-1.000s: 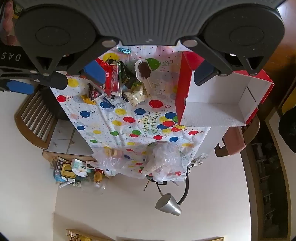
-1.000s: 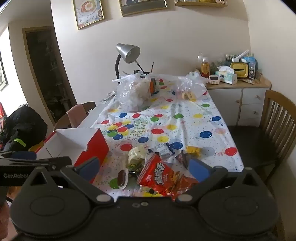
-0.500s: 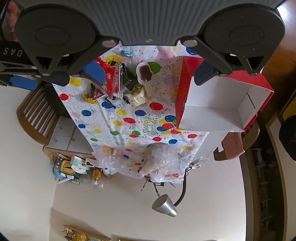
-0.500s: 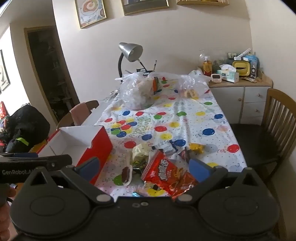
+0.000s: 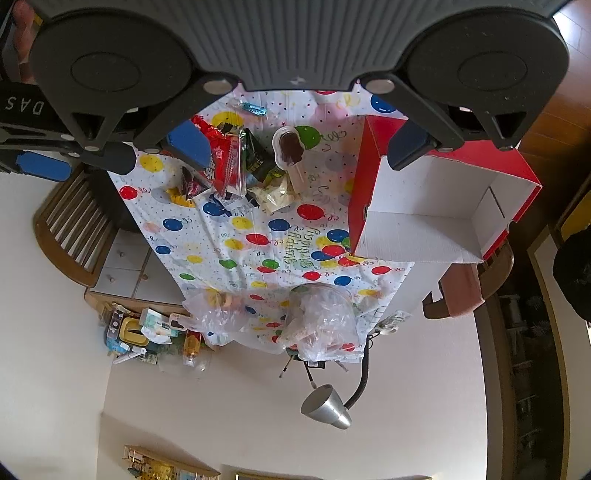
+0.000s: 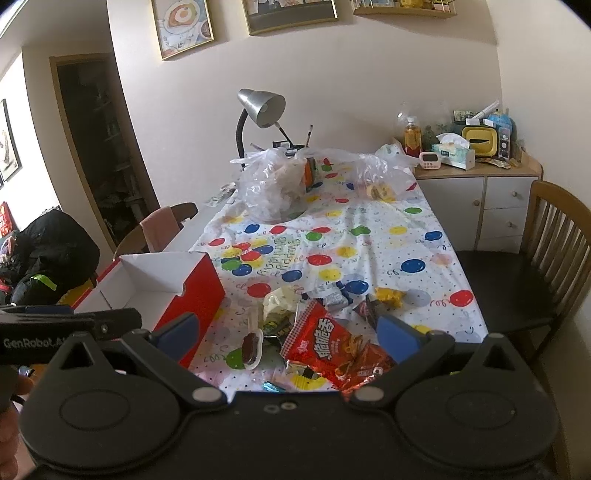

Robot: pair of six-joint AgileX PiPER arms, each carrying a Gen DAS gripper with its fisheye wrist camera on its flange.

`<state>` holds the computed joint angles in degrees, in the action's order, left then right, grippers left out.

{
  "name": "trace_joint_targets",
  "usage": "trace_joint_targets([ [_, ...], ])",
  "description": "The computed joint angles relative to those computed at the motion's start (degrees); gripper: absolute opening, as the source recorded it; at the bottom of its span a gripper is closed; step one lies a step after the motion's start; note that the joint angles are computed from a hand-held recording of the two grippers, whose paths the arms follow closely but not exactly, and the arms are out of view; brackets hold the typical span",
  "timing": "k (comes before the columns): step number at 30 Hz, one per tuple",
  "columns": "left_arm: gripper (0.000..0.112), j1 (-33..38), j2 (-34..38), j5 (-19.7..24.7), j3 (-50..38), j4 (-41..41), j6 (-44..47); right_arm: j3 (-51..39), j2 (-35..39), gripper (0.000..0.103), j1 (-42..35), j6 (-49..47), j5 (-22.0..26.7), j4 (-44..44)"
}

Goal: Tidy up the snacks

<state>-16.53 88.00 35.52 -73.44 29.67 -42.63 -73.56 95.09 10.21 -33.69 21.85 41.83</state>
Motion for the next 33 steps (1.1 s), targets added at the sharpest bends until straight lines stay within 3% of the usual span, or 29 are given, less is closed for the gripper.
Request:
trace_joint_targets([
  [10,0.103,-1.5,0.0,2.5,-0.8,1.8,-1.6,-0.1,-0.1,0.103,-0.2,-1.2,0.7,0.9],
  [33,0.103,-3.0,1.5,3.4,-1.8,4.0,-5.3,-1.3,1.8,0.102,-2.2,-4.2,1.8,3.4],
])
